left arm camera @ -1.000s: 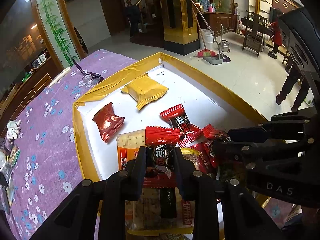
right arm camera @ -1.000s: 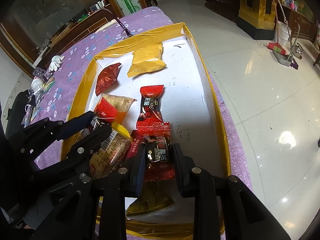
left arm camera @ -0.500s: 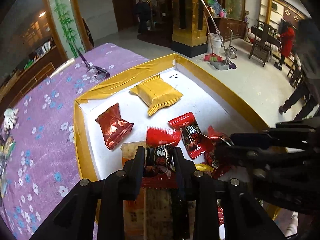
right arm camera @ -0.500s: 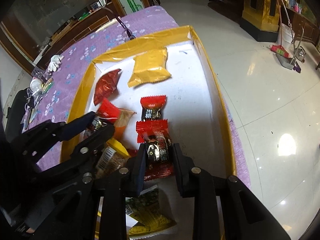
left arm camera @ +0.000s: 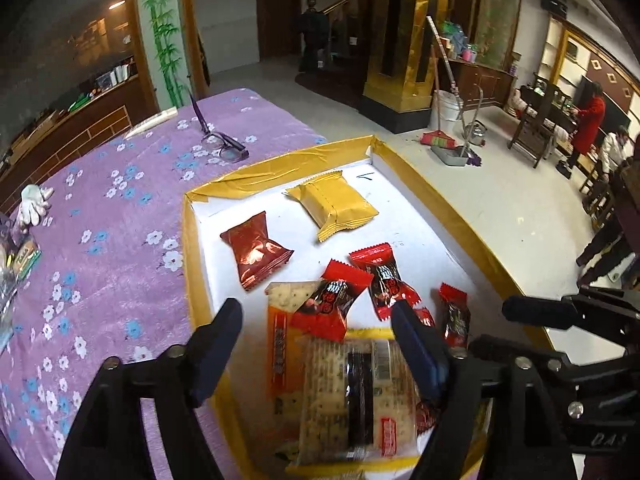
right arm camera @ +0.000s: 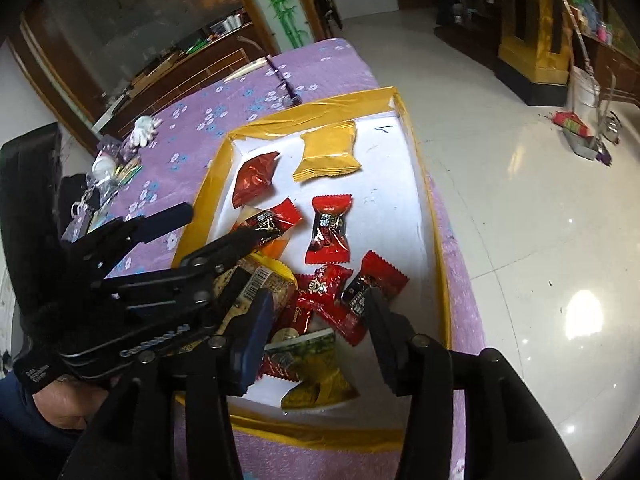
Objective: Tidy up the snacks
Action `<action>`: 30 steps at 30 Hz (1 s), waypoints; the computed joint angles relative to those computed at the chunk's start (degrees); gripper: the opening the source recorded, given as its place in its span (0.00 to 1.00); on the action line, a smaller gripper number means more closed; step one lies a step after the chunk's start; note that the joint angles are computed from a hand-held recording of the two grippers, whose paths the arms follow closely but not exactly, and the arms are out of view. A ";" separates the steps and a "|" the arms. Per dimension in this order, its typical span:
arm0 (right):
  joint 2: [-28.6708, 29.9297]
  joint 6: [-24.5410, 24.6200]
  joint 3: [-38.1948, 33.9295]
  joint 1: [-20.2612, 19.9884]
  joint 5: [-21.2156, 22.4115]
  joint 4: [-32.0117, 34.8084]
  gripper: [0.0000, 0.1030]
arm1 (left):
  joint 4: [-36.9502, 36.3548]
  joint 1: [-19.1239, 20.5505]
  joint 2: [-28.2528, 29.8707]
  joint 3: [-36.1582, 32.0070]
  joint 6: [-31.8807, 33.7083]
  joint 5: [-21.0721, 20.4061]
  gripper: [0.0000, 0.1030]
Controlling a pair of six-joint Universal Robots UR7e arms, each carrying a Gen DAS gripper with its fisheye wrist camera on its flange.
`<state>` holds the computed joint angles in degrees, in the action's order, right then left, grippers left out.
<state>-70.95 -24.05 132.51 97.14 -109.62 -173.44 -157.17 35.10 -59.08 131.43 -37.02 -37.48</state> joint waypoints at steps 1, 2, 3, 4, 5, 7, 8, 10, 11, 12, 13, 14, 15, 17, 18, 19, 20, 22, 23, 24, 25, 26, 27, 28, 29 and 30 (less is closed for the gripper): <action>-0.17 0.82 0.63 0.34 -0.36 -1.17 0.54 | -0.44 -0.42 -0.89 0.85 0.58 -0.23 0.86; -0.30 1.95 1.54 0.89 -1.18 -2.98 0.57 | -1.28 -0.94 -1.89 1.88 1.14 -0.65 0.88; -0.36 2.99 2.36 1.41 -2.12 -4.56 0.63 | -2.09 -1.53 -2.96 3.02 1.57 -1.07 0.89; -0.63 4.09 3.22 1.98 -2.84 -5.79 0.68 | -2.52 -1.85 -3.81 3.80 1.98 -1.46 0.92; -0.91 5.23 4.34 2.75 -3.88 -7.54 0.69 | -2.91 -2.18 -4.69 4.65 2.35 -1.95 0.94; -0.76 6.49 5.89 4.24 -6.44 -10.77 0.74 | -2.97 -3.02 -6.69 6.55 2.43 -2.42 0.99; -0.53 7.24 6.71 5.29 -8.12 -12.43 0.75 | -2.40 -3.50 -7.75 7.46 2.00 -2.44 0.99; -0.18 8.60 7.81 6.93 -10.55 -13.99 0.76 | -2.06 -4.06 -9.99 9.28 1.79 -3.41 0.99; 0.06 9.65 8.52 7.92 -12.08 -14.95 0.76 | -1.49 -4.27 -11.03 10.01 1.30 -3.56 0.99; 0.13 10.38 8.96 8.57 -12.96 -15.42 0.77 | 0.65 -4.53 -12.26 10.51 0.30 -3.46 0.99; 0.09 11.67 9.75 9.53 -14.20 -15.97 0.77 | 2.32 -4.62 -13.10 10.76 -0.09 -3.40 0.99; 0.10 12.67 10.16 10.20 -15.23 -16.17 0.77 | 3.98 -4.91 -13.94 11.12 -0.62 -3.11 0.99; 0.02 13.49 10.57 10.74 -16.11 -16.27 0.77 | 5.23 -5.25 -14.76 11.54 -0.96 -2.73 0.99; 0.22 15.33 11.66 12.46 -18.22 -17.41 0.77 | 5.87 -5.73 -16.45 12.64 -0.59 -2.50 0.99; 0.52 15.85 12.15 13.27 -19.38 -18.40 0.77 | 6.72 -6.08 -17.37 13.04 -0.84 -1.94 0.99; 0.92 16.24 12.45 13.94 -20.38 -19.21 0.77 | 7.68 -6.39 -18.15 13.32 -1.18 -1.48 0.99; 1.27 17.03 12.79 14.78 -21.70 -19.72 0.77 | 8.19 -6.56 -18.84 13.50 -0.99 -1.23 0.99; 1.21 18.73 12.98 15.50 -22.75 -19.24 0.77 | 10.81 -6.75 -20.18 13.32 -1.68 -0.68 0.99; 1.26 19.32 12.85 15.75 -23.16 -18.98 0.77 | 11.98 -6.80 -20.90 13.30 -2.04 -0.44 0.99; 1.41 19.87 12.67 16.19 -23.81 -18.81 0.77 | 12.83 -7.00 -21.91 13.48 -2.43 -0.28 0.99; 1.67 20.16 12.35 16.56 -24.24 -18.67 0.77 | 13.72 -7.21 -22.78 13.71 -2.95 -0.18 0.99; 2.00 20.27 11.94 16.94 -24.40 -18.44 0.77 | 15.36 -7.49 -23.80 13.83 -3.80 0.04 0.99; 2.59 20.27 11.35 17.46 -24.60 -17.98 0.77 | 16.99 -7.69 -24.33 13.75 -4.66 0.43 0.99; 3.19 20.04 10.80 17.82 -24.86 -17.65 0.77 | 20.23 -8.15 -25.03 13.55 -6.60 1.35 0.99; 4.00 19.68 10.23 18.26 -25.18 -17.34 0.78 | 24.31 -8.77 -25.76 13.32 -9.04 2.38 0.99; 4.62 19.54 9.71 18.43 -24.99 -16.88 0.78 | 26.68 -9.15 -26.19 13.22 -10.37 2.80 0.99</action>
<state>-66.33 -4.51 142.22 115.57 -134.61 -190.32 -130.49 25.94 -85.28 144.65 -47.39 -34.68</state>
